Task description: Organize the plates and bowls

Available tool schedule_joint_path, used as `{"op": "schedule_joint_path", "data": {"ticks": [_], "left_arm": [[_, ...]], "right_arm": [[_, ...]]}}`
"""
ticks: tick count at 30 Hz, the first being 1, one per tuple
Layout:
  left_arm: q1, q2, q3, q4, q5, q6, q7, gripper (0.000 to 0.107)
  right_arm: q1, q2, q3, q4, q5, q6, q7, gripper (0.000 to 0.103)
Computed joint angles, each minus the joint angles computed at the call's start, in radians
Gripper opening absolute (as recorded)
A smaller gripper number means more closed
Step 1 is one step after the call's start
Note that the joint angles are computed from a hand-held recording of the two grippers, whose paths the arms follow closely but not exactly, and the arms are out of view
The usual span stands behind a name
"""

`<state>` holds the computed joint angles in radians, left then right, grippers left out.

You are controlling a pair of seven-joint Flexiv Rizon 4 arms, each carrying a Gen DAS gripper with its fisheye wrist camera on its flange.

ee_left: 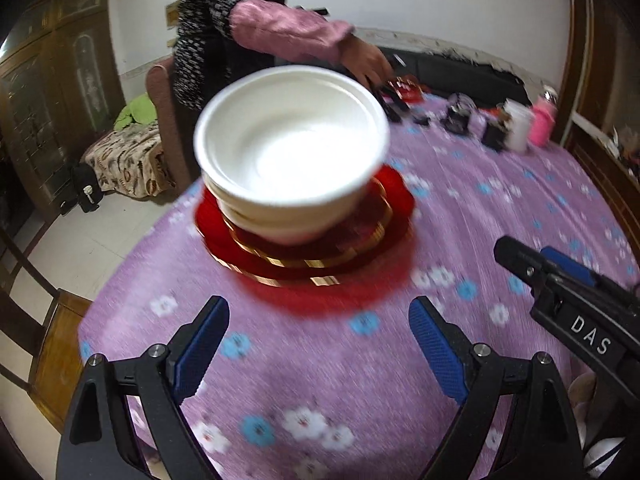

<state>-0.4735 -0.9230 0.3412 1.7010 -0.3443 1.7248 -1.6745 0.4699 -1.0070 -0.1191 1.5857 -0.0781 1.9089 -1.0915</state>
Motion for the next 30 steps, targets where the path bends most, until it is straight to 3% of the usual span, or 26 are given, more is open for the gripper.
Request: {"op": "schedule_joint_path", "data": {"ticks": [6, 14, 22, 27, 30], "left_arm": [[-0.03, -0.01, -0.002, -0.008, 0.019, -0.032, -0.004, 0.091], [-0.028, -0.01, -0.046, -0.01, 0.072, -0.06, -0.004, 0.091], [-0.048, -0.035, -0.036, -0.045, 0.106, -0.093, -0.025, 0.091], [0.002, -0.054, -0.09, -0.088, 0.126, -0.172, -0.039, 0.091], [0.008, -0.061, -0.093, -0.097, 0.148, -0.172, -0.068, 0.096]], "right_arm": [[0.086, -0.002, -0.102, 0.069, 0.088, 0.041, -0.024, 0.072], [0.069, 0.004, -0.086, 0.106, 0.118, 0.038, -0.029, 0.073], [0.026, 0.001, -0.054, 0.112, 0.123, 0.049, -0.011, 0.074], [0.0, -0.004, -0.034, 0.101, 0.105, 0.042, 0.001, 0.074], [-0.006, -0.006, -0.03, 0.095, 0.096, 0.039, 0.005, 0.074]]}}
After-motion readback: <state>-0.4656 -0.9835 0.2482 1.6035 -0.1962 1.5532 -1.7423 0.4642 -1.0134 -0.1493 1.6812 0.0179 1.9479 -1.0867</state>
